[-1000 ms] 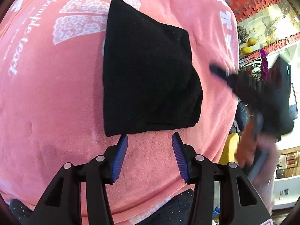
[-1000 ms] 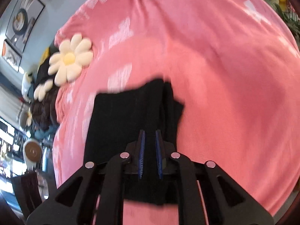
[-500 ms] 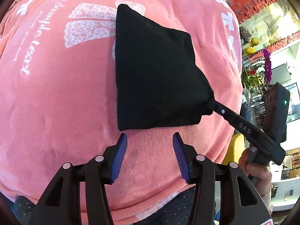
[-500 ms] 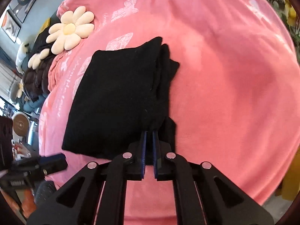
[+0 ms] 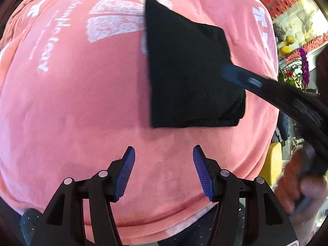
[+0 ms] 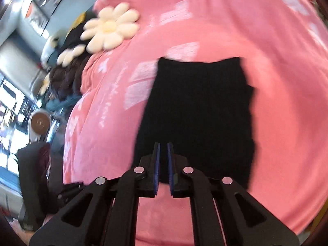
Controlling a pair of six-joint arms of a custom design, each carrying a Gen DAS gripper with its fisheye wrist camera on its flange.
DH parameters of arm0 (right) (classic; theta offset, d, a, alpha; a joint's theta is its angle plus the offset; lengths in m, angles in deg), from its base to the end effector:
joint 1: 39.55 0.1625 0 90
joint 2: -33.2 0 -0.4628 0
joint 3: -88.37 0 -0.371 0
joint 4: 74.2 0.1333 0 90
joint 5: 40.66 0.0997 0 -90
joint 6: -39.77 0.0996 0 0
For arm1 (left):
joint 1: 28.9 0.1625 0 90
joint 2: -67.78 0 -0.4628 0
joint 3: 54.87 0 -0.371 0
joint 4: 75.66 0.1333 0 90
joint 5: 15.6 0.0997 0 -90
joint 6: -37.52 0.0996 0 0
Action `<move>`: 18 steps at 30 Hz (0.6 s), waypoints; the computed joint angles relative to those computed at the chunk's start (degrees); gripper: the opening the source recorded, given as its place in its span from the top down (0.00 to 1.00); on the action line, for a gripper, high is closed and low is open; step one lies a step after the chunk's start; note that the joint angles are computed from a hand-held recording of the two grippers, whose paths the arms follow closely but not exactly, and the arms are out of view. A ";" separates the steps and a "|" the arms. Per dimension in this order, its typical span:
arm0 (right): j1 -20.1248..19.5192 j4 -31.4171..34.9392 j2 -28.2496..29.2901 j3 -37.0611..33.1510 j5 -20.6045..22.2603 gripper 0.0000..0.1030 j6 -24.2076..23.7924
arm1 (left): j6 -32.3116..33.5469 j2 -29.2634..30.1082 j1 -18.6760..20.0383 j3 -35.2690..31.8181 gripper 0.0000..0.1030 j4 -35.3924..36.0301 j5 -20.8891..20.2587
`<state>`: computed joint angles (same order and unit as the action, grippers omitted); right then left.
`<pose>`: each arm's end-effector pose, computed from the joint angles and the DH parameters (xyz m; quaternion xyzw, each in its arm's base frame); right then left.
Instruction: Fold small clothes
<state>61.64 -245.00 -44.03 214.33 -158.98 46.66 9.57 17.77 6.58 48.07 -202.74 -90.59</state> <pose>0.1772 -0.4523 0.3136 -0.0326 -0.9338 0.3014 0.1901 -0.3887 -0.4724 0.1013 0.2432 0.9515 0.0175 0.1874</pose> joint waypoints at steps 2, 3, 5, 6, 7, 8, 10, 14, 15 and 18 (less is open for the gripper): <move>-2.90 3.64 4.18 -1.61 1.86 0.92 0.93 | -0.64 -1.47 0.66 0.69 0.45 0.79 0.99; -3.39 4.10 7.03 -2.33 0.77 0.93 0.62 | -0.83 -1.96 1.00 0.79 0.45 1.31 1.48; -1.88 2.63 8.11 -2.93 -0.16 0.94 -0.79 | -0.84 -2.86 1.83 0.53 0.45 3.00 2.44; -1.24 3.53 7.32 -3.26 -0.50 0.94 -0.17 | -0.65 -3.15 2.10 0.39 0.45 3.39 2.99; -0.81 2.04 6.27 -2.65 -0.57 0.93 0.49 | -0.36 -3.44 2.40 0.25 0.45 3.43 3.72; -0.36 -0.02 5.20 -1.78 -0.56 0.93 1.08 | -0.10 -3.55 2.71 0.02 0.45 3.30 4.07; -0.39 -1.86 3.44 0.12 -3.18 0.92 2.80 | 0.51 -3.31 3.12 -0.40 0.45 2.71 3.79; -3.78 2.48 1.34 1.58 -3.06 0.93 5.02 | 1.34 -1.06 3.12 -2.15 0.45 1.70 2.78; -3.25 2.51 0.67 1.52 -4.05 0.91 5.41 | 2.29 -0.33 2.72 -2.69 0.45 1.03 2.93; -0.35 -0.33 -1.25 1.75 -11.02 0.81 5.78 | 4.50 1.03 1.59 -3.63 0.42 0.63 4.89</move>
<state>61.28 -245.32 -45.28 216.07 -170.00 52.44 14.06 18.80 8.17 44.43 -202.12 -85.70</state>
